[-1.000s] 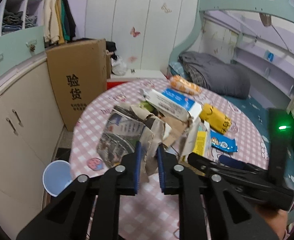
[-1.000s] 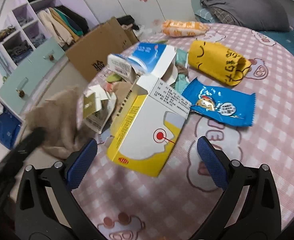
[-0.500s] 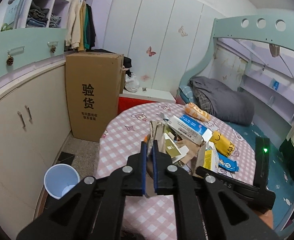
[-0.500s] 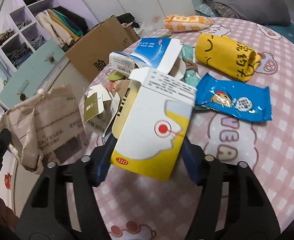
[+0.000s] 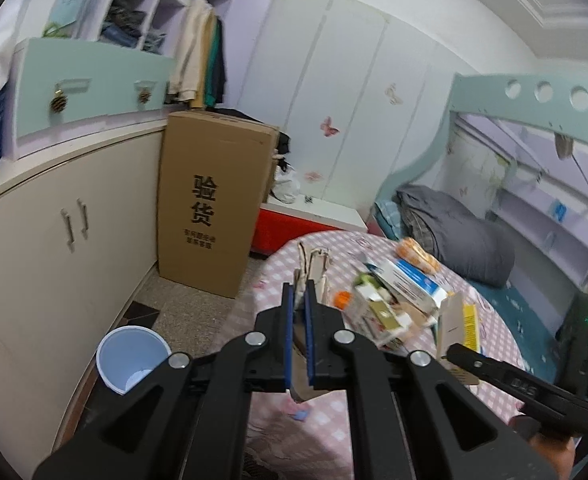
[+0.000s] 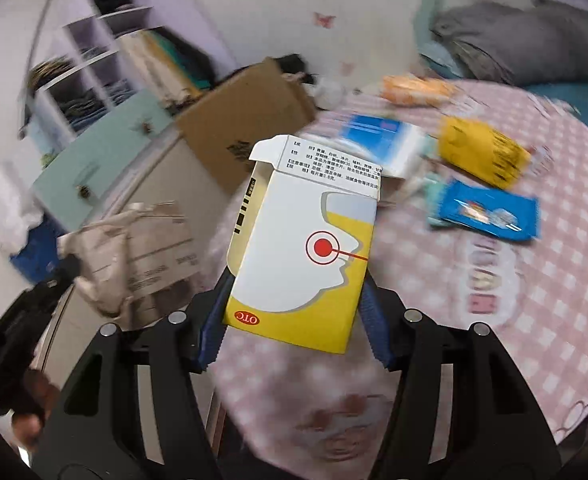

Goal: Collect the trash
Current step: 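Carry both items to the blue wastebasket and open both tools to drop them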

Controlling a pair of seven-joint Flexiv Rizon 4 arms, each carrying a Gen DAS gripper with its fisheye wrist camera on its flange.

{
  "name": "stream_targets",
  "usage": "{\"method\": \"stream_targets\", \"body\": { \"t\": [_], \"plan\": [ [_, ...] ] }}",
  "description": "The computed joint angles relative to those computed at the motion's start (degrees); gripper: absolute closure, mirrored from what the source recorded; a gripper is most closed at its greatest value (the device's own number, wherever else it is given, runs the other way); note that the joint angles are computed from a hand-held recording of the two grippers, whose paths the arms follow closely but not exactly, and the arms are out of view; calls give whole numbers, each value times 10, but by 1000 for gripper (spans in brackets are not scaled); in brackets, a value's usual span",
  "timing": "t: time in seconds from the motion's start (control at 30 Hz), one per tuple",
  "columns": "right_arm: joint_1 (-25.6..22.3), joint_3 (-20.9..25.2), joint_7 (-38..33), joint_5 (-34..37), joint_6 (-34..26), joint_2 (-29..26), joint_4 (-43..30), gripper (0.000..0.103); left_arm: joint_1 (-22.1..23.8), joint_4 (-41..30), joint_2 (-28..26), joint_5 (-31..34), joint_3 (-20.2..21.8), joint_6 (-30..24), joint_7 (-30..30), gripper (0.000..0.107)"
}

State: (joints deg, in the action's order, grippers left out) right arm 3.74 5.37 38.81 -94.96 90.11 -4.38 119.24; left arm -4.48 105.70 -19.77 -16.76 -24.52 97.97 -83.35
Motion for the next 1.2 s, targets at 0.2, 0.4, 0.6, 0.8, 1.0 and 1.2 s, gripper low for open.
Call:
{"method": "stream_targets", "body": {
  "t": [0.2,0.4,0.6,0.8,1.0,1.2],
  "plan": [
    [65,16,-159,113,34,-108,-112,45,53,15,4,-5,1,4,-4,102],
    [75,155,-470,373,-44,-279,-266,45,-23,-45,-40,-8,166,-60,-41,102],
    [103,240,-646,483,-157,-444,-457,45,-40,-145,-129,7,238,-143,-78,102],
    [160,245,-738,543,-240,-567,-651,45,-57,-318,-266,44,307,-202,-147,96],
    [197,254,-807,602,-316,-643,-787,45,-52,-401,-326,52,336,-295,-214,47],
    [221,243,-849,649,-359,-678,-853,45,-27,-361,-305,91,310,-300,-242,37]
  ]
}}
